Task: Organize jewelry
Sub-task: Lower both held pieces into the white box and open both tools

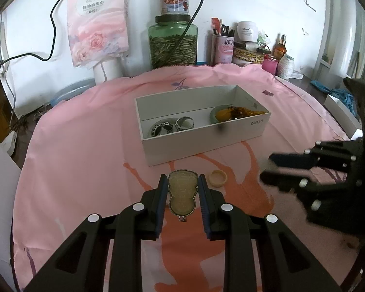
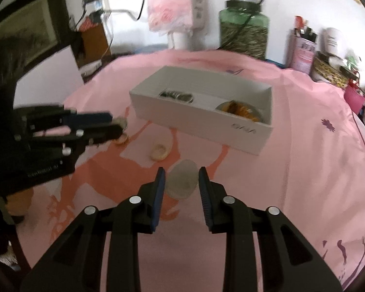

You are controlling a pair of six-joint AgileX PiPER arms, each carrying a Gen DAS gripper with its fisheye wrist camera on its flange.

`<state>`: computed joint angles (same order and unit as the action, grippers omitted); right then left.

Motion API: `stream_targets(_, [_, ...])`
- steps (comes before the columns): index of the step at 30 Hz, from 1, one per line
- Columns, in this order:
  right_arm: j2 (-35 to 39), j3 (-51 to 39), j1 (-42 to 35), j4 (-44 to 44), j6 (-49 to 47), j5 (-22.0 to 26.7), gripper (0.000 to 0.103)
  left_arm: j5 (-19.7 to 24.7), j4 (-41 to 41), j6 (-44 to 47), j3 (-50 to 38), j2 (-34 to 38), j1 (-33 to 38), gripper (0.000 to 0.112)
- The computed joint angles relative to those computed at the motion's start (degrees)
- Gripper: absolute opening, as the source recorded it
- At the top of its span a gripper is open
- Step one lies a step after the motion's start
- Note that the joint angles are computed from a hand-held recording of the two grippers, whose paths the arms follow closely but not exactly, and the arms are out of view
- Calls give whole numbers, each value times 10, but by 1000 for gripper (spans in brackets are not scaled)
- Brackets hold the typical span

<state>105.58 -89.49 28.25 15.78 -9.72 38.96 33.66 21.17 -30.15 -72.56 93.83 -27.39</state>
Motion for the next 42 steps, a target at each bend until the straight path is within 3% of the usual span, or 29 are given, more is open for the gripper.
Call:
stream_targets(13, [-12, -3, -31, 35, -4, -10, 27, 0, 9, -8, -8, 0, -5, 25])
stream_targets(18, [31, -129, -49, 29, 26, 50, 27, 59, -34, 48, -126, 41, 14, 25])
stream_targets(26, [182, -376, -61, 9, 93, 156, 27, 86, -41, 47, -253, 125, 27, 25])
stream_targets(36, [281, -495, -71, -14, 129, 220, 29, 113, -105, 90, -310, 201, 64, 26])
stream_targets(37, [283, -497, -75, -4, 125, 222, 35, 112, -114, 95, -310, 201, 67, 26])
stream_targets(42, [244, -435, -87, 19, 116, 183, 37, 101, -119, 97, -294, 188, 70, 27])
